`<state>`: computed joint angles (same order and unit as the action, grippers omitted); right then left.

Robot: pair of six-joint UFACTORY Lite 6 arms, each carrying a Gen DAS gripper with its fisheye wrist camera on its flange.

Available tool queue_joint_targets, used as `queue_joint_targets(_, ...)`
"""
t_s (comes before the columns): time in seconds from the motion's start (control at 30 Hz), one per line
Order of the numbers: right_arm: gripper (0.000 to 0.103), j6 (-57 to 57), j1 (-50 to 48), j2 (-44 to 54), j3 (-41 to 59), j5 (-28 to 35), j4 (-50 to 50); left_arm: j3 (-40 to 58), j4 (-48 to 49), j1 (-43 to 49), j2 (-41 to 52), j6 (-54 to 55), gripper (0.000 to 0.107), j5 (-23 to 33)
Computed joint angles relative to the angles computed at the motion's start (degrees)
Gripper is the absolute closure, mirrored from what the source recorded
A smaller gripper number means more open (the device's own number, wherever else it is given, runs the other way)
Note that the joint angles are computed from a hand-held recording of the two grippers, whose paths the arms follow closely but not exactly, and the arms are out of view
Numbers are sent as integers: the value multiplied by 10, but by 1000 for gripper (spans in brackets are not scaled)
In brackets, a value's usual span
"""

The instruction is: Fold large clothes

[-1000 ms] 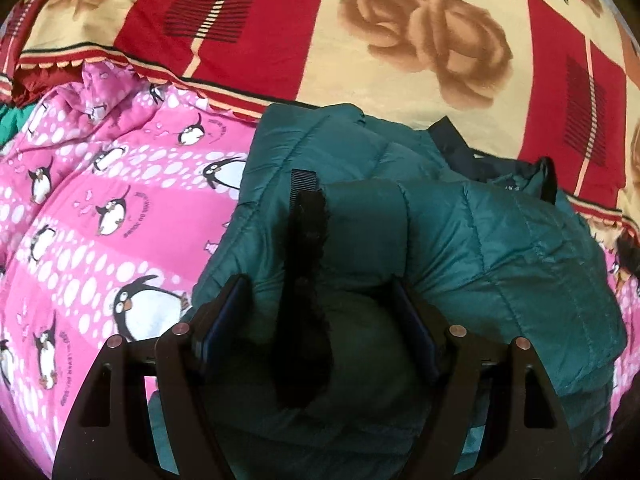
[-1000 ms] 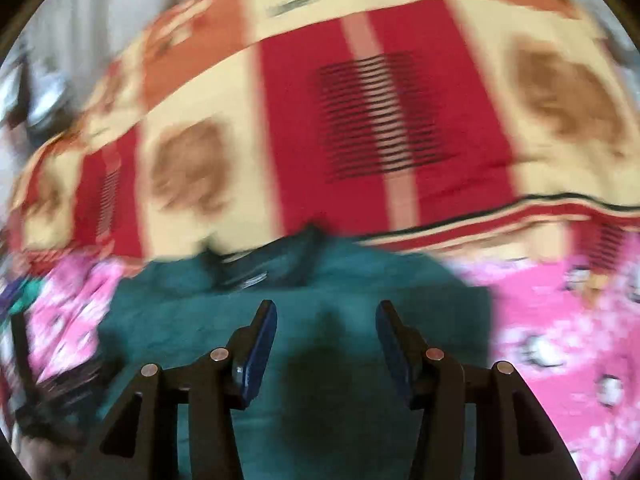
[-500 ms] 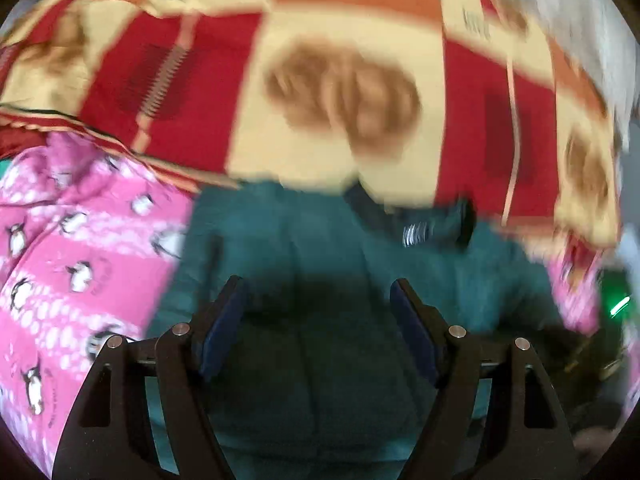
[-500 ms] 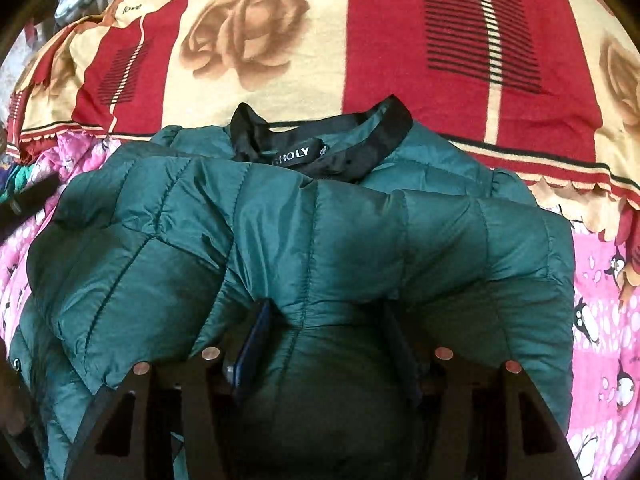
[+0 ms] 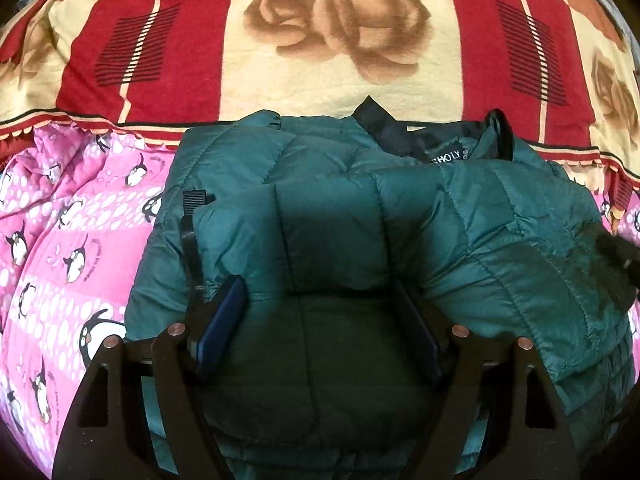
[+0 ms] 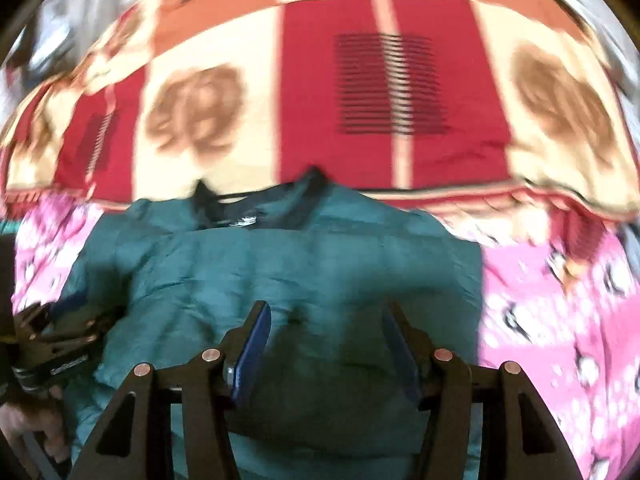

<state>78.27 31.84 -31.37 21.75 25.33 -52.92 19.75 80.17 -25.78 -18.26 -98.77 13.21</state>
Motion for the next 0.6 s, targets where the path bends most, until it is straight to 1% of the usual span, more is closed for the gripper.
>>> queue_joint_targets(0.03,47,-60,-42,15,-9,-27,60,-1,10,1,-2,-9,28,-2)
queue_joint_targets(0.07,47,-120,-81,52,-15,-71,110,-3,20,0,-4,-19,27,-3)
queue_joint_targets(0.1,47,-170,-107,64,-29,-114,137,-4,19,-4,-6,-21,27,1)
queue_joint_targets(0.13,47,-196,-118,61,-42,-136,140,-3,18,-5,-5,-21,27,3)
queue_joint_targets(0.17,47,-198,-116,64,-39,-134,136,-3,18,-6,-6,-22,27,4)
queue_joint_targets(0.2,47,-176,-104,66,-32,-119,120,-3,20,-8,-6,-27,27,5)
queue_joint_targets(0.27,47,-96,-75,72,-27,-93,48,-2,19,-7,-6,-27,27,5)
queue_joint_targets(0.3,47,-86,-71,73,-25,-90,38,-2,16,-7,-6,-27,27,4)
queue_joint_targets(0.43,46,-128,-89,74,-20,-99,70,-6,48,-6,-9,-62,26,2)
queue_joint_targets(0.53,45,-124,-103,63,-30,-113,58,-13,89,-13,-12,-108,26,9)
queue_joint_targets(0.6,45,-119,-100,51,-38,-111,54,-14,90,-17,-12,-111,26,14)
